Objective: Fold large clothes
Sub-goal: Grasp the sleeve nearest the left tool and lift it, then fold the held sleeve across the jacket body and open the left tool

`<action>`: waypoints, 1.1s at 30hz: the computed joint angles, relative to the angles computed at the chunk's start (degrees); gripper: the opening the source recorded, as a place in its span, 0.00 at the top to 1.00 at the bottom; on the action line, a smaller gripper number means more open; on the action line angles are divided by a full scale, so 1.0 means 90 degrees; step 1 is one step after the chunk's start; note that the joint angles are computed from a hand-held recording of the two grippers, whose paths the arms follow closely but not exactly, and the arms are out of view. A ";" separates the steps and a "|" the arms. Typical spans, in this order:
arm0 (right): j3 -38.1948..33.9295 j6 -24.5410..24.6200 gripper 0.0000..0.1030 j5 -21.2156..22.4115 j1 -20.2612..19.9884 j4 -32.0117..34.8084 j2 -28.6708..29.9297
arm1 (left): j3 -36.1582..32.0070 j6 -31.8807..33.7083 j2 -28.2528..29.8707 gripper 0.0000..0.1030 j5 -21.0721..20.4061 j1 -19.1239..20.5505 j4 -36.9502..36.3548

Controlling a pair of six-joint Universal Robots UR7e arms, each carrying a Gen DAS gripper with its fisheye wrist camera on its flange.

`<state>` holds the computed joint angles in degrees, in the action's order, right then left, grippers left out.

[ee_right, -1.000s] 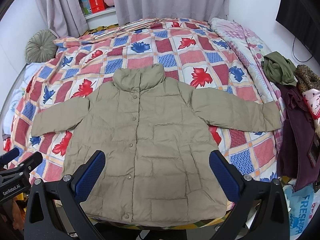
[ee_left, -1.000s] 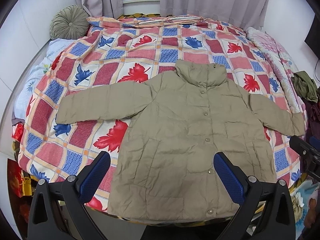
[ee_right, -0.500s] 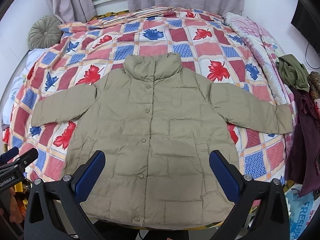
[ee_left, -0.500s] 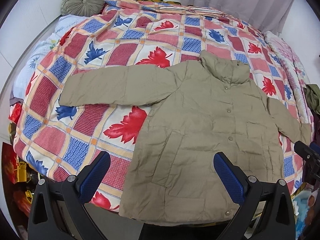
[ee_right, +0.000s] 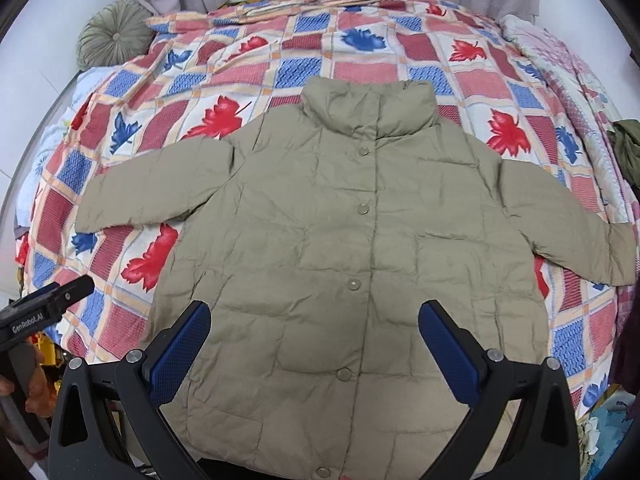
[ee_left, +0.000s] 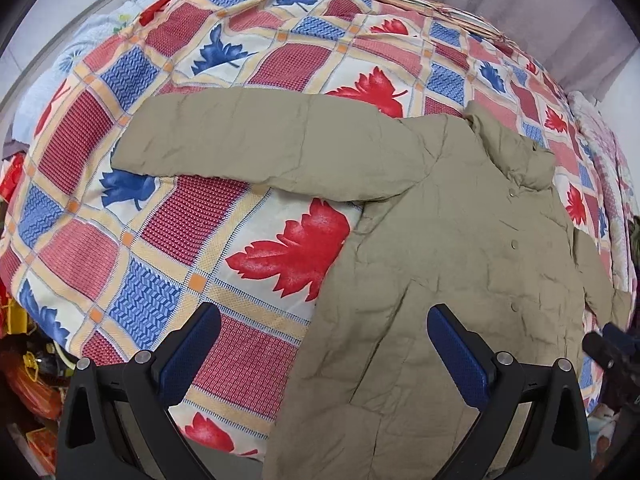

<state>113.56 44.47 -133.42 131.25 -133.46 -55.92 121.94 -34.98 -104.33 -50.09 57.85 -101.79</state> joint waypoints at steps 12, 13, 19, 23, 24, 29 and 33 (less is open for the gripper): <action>-0.0207 -0.1228 0.00 0.0522 -0.0471 -0.1078 0.1300 | -0.0378 0.1994 0.1496 0.00 -0.1618 0.2926 -0.4388; -0.0198 -0.1327 0.00 0.0527 -0.0518 -0.1251 0.1398 | -0.0494 0.2080 0.1698 0.00 -0.1781 0.3105 -0.4638; -0.0381 -0.1845 0.00 0.0467 -0.0807 -0.2090 0.1919 | -0.1317 0.2202 0.2742 0.00 -0.2525 0.3784 -0.5457; -0.0702 -0.2240 0.00 0.0422 -0.0949 -0.2592 0.2215 | -0.1733 0.2378 0.3092 0.00 -0.2323 0.3878 -0.5829; -0.0797 -0.2323 0.00 0.0454 -0.0987 -0.2690 0.2279 | -0.1820 0.2408 0.3162 0.00 -0.2179 0.3878 -0.5916; -0.1285 -0.2648 0.00 0.0705 -0.1171 -0.3212 0.2626 | -0.2297 0.2516 0.3496 0.84 -0.1763 0.3952 -0.5789; -0.1705 -0.2654 0.02 0.0894 -0.1277 -0.3493 0.2907 | -0.2195 0.3035 0.3422 0.93 -0.1187 0.3649 -0.5946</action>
<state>98.22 20.58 -125.38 119.75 -164.90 -29.76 102.18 -7.66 -73.53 -60.77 90.69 -155.31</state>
